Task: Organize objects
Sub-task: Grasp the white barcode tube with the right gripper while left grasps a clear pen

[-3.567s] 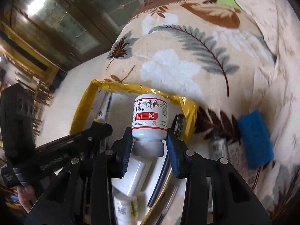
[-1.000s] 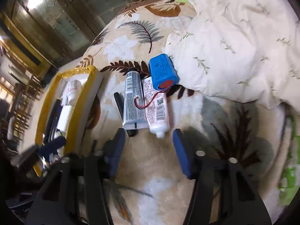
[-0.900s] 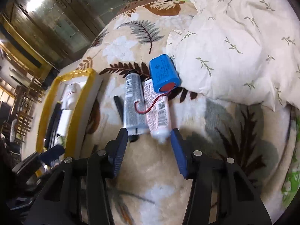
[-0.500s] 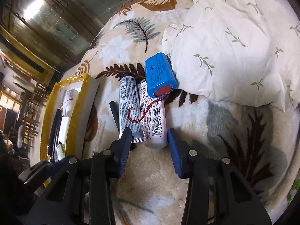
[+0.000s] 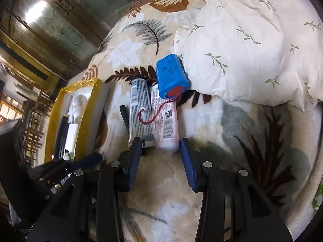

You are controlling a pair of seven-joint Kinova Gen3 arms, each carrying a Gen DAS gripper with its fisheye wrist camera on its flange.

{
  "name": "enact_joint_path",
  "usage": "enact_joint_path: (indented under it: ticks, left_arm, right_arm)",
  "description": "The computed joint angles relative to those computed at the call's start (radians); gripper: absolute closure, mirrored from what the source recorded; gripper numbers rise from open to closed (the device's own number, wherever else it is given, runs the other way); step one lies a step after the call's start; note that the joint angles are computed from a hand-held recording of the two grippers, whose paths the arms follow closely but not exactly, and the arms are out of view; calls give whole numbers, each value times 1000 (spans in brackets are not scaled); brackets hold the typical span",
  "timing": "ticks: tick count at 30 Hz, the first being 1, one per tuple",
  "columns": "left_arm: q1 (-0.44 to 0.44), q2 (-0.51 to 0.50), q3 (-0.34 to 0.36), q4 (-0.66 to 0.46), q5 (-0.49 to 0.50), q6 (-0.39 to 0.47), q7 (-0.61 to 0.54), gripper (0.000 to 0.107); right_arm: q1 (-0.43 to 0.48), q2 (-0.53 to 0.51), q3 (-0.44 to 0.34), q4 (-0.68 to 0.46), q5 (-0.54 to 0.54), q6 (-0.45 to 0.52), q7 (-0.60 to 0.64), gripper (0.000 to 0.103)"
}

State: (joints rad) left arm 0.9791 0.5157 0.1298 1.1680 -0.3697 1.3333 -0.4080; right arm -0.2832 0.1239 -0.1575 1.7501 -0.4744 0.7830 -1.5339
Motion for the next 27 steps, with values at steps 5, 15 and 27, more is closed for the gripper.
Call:
enact_joint_path:
  ticks: [5, 15, 27]
  left_arm:
    - [-28, -107, 0, 169, 36, -169, 26, 105]
    - [-90, -305, 83, 462, 23, -472, 163, 105]
    - [-126, -387, 133, 566, -73, -564, 348, 105]
  right_arm:
    - [1, -8, 7, 2, 12, 7, -25, 63]
    - [-31, 10, 1, -31, 86, 7, -90, 63]
    - [-122, 80, 0, -144, 317, 80, -254, 71]
